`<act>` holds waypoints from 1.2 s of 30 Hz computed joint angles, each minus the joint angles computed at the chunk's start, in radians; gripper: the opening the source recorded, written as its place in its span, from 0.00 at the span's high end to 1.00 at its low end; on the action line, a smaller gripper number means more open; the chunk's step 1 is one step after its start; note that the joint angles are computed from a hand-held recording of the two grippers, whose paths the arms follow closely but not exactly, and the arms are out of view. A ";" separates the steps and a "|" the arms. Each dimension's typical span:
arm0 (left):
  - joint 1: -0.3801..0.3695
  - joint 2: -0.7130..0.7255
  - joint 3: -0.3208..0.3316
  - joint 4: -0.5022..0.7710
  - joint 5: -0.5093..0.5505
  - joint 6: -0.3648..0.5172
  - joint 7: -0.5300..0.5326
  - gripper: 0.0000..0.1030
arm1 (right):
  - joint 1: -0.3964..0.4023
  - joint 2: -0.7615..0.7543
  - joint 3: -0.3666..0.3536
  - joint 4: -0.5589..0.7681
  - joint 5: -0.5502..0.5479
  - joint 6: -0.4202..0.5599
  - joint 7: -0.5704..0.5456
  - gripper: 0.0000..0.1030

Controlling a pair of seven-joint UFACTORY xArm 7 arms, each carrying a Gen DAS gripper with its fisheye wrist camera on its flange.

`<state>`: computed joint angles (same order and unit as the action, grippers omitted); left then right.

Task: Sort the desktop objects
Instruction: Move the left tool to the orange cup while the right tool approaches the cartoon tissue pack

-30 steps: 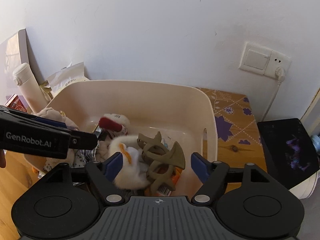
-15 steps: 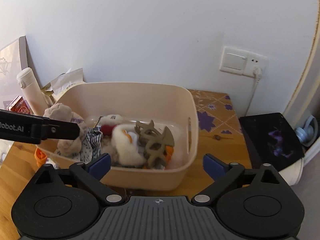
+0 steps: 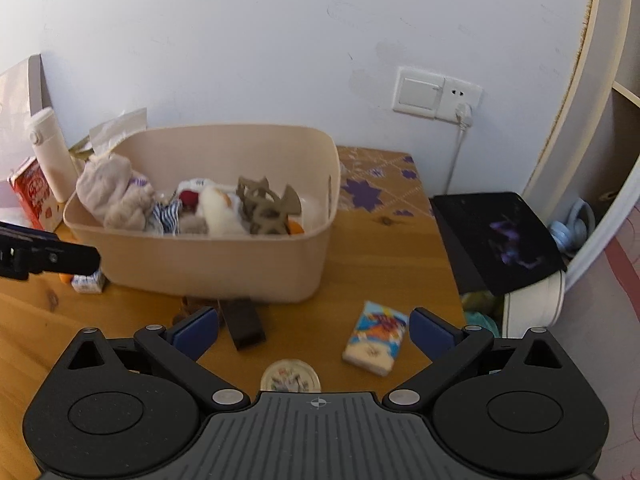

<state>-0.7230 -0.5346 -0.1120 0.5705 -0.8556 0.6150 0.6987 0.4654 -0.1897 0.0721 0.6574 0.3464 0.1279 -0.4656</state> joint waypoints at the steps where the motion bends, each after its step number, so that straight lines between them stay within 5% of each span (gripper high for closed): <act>1: 0.004 -0.009 0.001 -0.010 0.007 0.004 -0.002 0.22 | -0.005 -0.006 -0.001 -0.010 -0.006 0.002 -0.001 0.00; 21: 0.041 0.047 0.030 -0.079 0.142 -0.102 0.018 0.22 | -0.071 0.029 -0.022 -0.070 -0.064 -0.035 0.041 0.00; 29: 0.071 0.176 0.004 -0.022 0.183 -0.185 -0.024 0.22 | -0.185 0.146 0.050 0.015 -0.273 -0.046 0.228 0.00; 36: 0.109 0.277 -0.023 0.035 0.235 -0.233 -0.079 0.22 | -0.201 0.254 0.035 0.103 -0.511 -0.033 0.441 0.00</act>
